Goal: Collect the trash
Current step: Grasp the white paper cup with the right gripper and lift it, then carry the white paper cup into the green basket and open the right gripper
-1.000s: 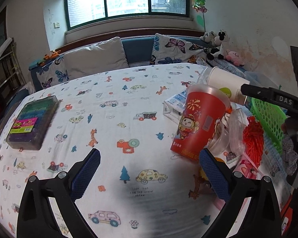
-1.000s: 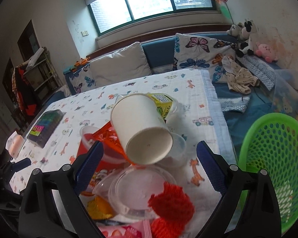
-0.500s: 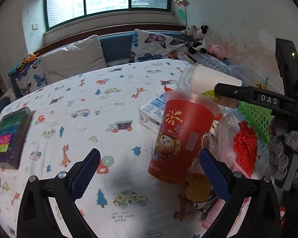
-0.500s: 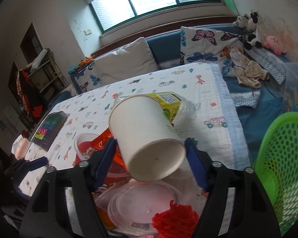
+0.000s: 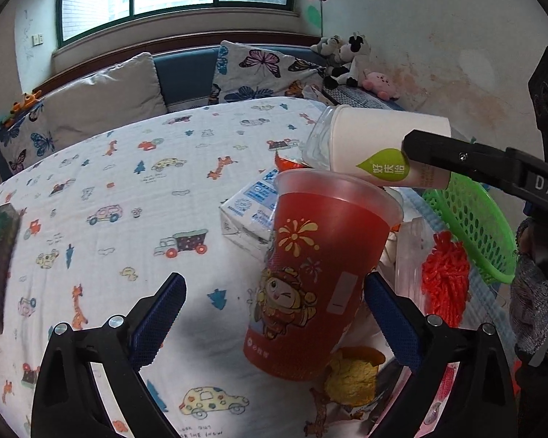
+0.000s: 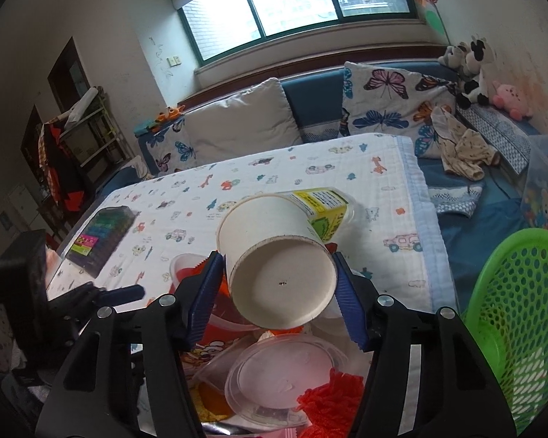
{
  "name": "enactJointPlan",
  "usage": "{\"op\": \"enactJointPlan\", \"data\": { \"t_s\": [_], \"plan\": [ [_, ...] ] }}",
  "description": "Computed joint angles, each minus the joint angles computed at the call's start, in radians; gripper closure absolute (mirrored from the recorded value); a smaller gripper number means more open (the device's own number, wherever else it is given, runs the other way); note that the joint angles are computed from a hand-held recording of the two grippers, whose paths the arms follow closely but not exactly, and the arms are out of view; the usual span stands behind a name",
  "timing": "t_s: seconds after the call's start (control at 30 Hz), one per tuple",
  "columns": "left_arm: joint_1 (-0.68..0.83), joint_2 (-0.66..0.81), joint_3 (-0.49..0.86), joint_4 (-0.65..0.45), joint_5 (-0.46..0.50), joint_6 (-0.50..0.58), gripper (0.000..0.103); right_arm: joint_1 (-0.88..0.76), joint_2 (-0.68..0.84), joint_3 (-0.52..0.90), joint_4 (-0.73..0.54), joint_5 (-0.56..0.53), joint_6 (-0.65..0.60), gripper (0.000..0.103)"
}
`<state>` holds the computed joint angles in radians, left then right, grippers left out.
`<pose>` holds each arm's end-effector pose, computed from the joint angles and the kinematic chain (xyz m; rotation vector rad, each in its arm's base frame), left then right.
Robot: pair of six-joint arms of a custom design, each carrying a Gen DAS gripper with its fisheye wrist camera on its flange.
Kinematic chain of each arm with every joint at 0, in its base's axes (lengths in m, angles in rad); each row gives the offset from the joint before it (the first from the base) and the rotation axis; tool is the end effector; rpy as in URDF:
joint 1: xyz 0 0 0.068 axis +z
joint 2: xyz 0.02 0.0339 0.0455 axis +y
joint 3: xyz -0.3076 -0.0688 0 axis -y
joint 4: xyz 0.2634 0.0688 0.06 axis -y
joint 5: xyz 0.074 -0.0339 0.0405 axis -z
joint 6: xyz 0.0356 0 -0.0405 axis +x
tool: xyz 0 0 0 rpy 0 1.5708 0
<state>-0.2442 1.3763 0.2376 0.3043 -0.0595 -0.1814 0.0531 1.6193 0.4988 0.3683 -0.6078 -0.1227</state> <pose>0.1935 -0.0460 0.1201 0.0479 2.4066 -0.1261 0.2775 0.0351 0.1392 -0.4970 2.1906 0.6640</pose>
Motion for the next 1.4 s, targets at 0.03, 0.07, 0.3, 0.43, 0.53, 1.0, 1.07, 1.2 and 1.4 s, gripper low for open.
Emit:
{"op": "enactJointPlan", "data": {
  "t_s": [0.03,0.07,0.3,0.43,0.53,1.0,1.07,1.2,1.4],
  "plan": [
    [-0.002,0.011,0.001,0.011,0.004,0.007,0.009,-0.002,-0.006,-0.003,-0.002,-0.001,0.001,0.043],
    [-0.002,0.02,0.001,0.02,0.011,0.012,0.01,-0.008,-0.015,-0.005,-0.005,-0.003,0.001,0.043],
    [-0.001,0.074,0.017,0.047,0.08,0.036,0.017,-0.057,-0.063,-0.013,-0.05,-0.055,-0.002,0.043],
    [0.009,0.106,0.025,0.063,0.115,0.04,0.018,-0.077,-0.089,-0.021,-0.069,-0.069,-0.008,0.044],
    [0.017,0.132,0.026,0.083,0.138,0.037,0.023,-0.088,-0.12,-0.036,-0.077,-0.073,-0.008,0.044],
    [0.023,-0.113,-0.032,-0.032,0.125,0.035,0.033,-0.243,-0.271,-0.081,-0.181,-0.115,-0.063,0.044],
    [0.013,-0.178,-0.032,-0.085,0.123,0.033,0.033,-0.285,-0.274,-0.082,-0.2,-0.127,-0.082,0.044],
    [-0.047,-0.294,-0.019,-0.186,0.097,0.007,0.034,-0.368,-0.279,-0.096,-0.209,-0.122,-0.127,0.044],
    [-0.186,-0.332,0.015,-0.23,0.024,-0.051,0.034,-0.503,-0.236,-0.109,-0.194,-0.106,-0.212,0.044]
  ]
}}
